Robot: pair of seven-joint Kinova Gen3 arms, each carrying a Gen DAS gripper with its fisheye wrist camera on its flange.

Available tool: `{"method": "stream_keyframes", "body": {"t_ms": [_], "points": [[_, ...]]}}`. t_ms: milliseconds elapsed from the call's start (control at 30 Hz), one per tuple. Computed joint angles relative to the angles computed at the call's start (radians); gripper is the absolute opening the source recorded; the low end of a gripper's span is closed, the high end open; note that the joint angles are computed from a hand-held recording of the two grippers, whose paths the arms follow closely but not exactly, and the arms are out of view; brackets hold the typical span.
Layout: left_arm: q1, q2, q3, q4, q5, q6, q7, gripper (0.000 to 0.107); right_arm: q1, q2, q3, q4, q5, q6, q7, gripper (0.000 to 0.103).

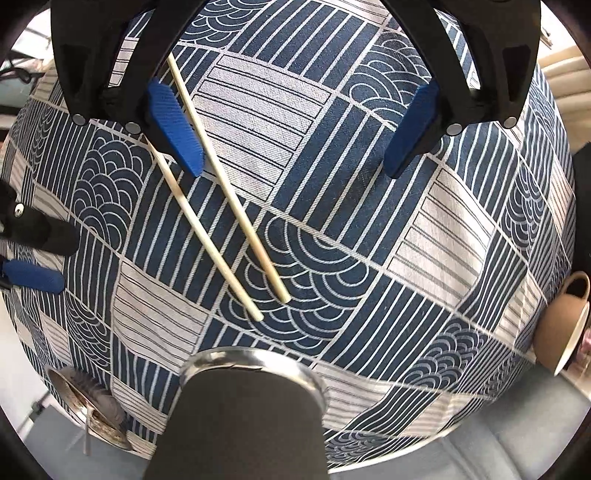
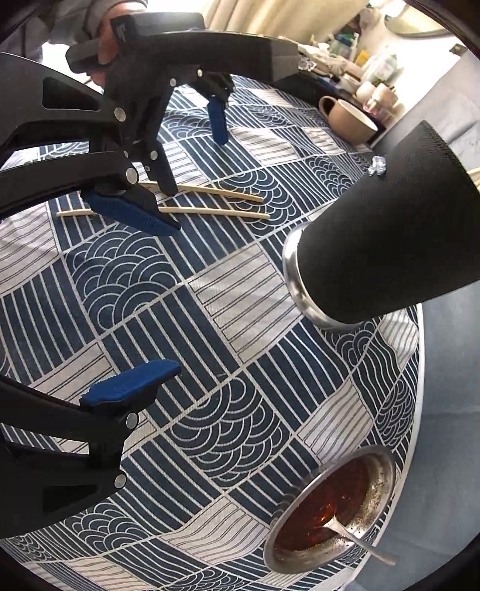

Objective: Organize utensils
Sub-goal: 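Move both open tools back down to the last chopsticks on the cloth, then close the left tool on one chopstick while the right tool grasps the other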

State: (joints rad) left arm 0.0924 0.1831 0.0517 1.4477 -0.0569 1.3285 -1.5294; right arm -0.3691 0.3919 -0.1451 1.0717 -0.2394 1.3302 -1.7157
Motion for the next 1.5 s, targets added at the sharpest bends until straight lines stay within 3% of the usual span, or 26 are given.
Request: {"method": "stream_keyframes", "body": {"t_ms": [400,567,833,967,1067,1133,1167,1200,1300,1400,1500], "points": [[-0.045,-0.059,-0.015,0.071,0.027,-0.033,-0.104,0.088,-0.089,0.086,-0.004,-0.135,0.044,0.085,-0.05,0.065],[-0.087,-0.087,-0.032,0.08,0.048,-0.015,-0.174,0.075,-0.135,0.129,-0.004,-0.205,0.061,0.125,-0.069,0.065],[-0.141,-0.099,-0.051,0.046,0.068,0.036,-0.254,0.042,-0.216,0.206,0.019,-0.336,0.122,0.221,-0.108,0.063],[-0.172,-0.111,-0.067,0.045,0.08,0.052,-0.296,0.032,-0.287,0.228,0.047,-0.377,0.206,0.254,-0.109,0.056],[-0.195,-0.124,-0.085,0.045,0.087,0.07,-0.335,0.028,-0.322,0.216,0.056,-0.358,0.266,0.243,-0.075,0.037],[-0.226,-0.135,-0.097,0.036,0.093,0.097,-0.376,0.021,-0.316,0.202,0.05,-0.334,0.266,0.227,-0.061,0.024],[-0.228,-0.136,-0.095,0.035,0.093,0.099,-0.379,0.019,-0.31,0.199,0.05,-0.329,0.262,0.225,-0.068,0.011],[-0.234,-0.141,-0.097,0.037,0.096,0.101,-0.398,0.015,-0.299,0.196,0.05,-0.322,0.253,0.224,-0.081,0.007],[-0.244,-0.151,-0.096,0.045,0.095,0.106,-0.407,0.005,-0.246,0.173,0.03,-0.278,0.197,0.202,-0.082,0.005],[-0.238,-0.168,-0.098,0.066,0.094,0.101,-0.405,0.005,-0.173,0.148,0.005,-0.223,0.106,0.176,-0.089,0.005],[-0.271,-0.161,-0.123,0.049,0.169,0.141,-0.411,0.005,-0.113,0.102,-0.011,-0.153,0.034,0.125,-0.079,0.005]]}}
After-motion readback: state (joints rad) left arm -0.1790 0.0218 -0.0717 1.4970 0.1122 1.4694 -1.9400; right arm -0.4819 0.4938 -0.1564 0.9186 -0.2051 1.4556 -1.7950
